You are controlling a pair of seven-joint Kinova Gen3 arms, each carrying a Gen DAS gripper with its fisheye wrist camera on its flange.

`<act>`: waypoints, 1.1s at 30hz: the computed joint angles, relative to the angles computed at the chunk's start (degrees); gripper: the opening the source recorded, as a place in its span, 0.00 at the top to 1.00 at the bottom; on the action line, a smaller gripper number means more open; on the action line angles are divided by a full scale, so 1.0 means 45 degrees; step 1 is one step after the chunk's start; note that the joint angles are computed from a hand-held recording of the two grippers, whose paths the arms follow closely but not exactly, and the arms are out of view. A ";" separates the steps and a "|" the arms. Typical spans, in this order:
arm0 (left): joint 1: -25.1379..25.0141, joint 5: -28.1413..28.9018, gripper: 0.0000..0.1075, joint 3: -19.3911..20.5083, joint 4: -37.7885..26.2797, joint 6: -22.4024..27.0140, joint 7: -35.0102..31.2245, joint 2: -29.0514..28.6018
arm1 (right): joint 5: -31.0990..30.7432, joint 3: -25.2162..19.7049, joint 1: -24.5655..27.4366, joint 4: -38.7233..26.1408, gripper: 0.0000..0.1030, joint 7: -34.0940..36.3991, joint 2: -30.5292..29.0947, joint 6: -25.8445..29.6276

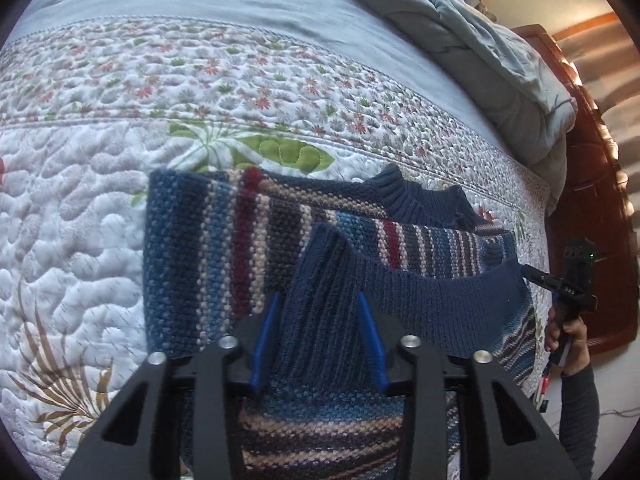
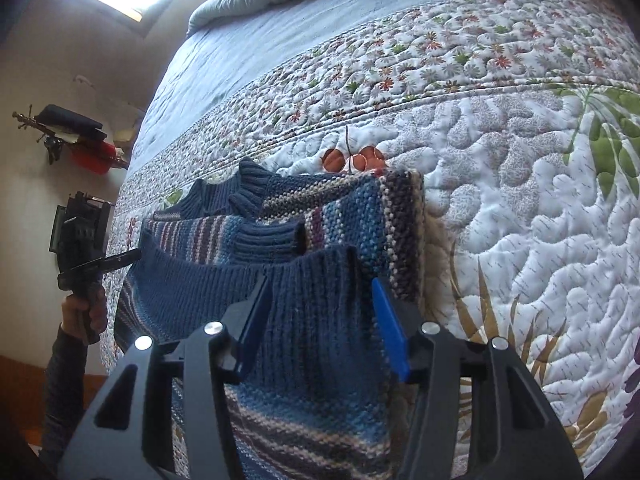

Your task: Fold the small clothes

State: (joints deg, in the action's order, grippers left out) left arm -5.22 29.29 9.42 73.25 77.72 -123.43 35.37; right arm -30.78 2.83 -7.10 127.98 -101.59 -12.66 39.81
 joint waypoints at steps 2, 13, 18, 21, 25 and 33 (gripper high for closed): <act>-0.0012 0.0050 0.75 -0.0026 0.0228 -0.0208 -0.0013 -0.0095 | 0.0067 -0.0068 -0.0022 0.0015 0.53 -0.0009 -0.0009 -0.0072; -0.0412 0.0690 0.91 0.0003 0.1967 -0.1820 -0.1223 -0.1421 | 0.2307 -0.1457 -0.0019 -0.0027 0.91 -0.2710 -0.0780 -0.0440; -0.0776 0.1352 0.92 -0.0038 0.1811 -0.1524 -0.1589 -0.2001 | 0.3800 -0.2193 0.0042 -0.0822 0.91 -0.4411 -0.1494 0.0289; -0.0937 0.1736 0.92 -0.0082 0.1280 -0.1169 -0.1640 -0.2179 | 0.4708 -0.2654 0.0113 -0.1537 0.91 -0.5305 -0.1707 0.0624; -0.1048 0.2185 0.98 -0.0237 0.0311 -0.1286 -0.1145 -0.2151 | 0.5874 -0.3085 0.0247 -0.2392 0.91 -0.6355 -0.1310 0.0699; -0.0303 0.0829 0.98 -0.0166 -0.0046 -0.1602 -0.0373 -0.1181 | 0.6137 -0.2384 -0.0534 -0.2239 0.91 -0.6705 0.0194 0.0064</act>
State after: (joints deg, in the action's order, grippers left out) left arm -6.58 33.02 8.68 73.04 70.51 -125.10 30.06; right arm -3.16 -7.90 -9.50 117.91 -131.77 -11.78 40.09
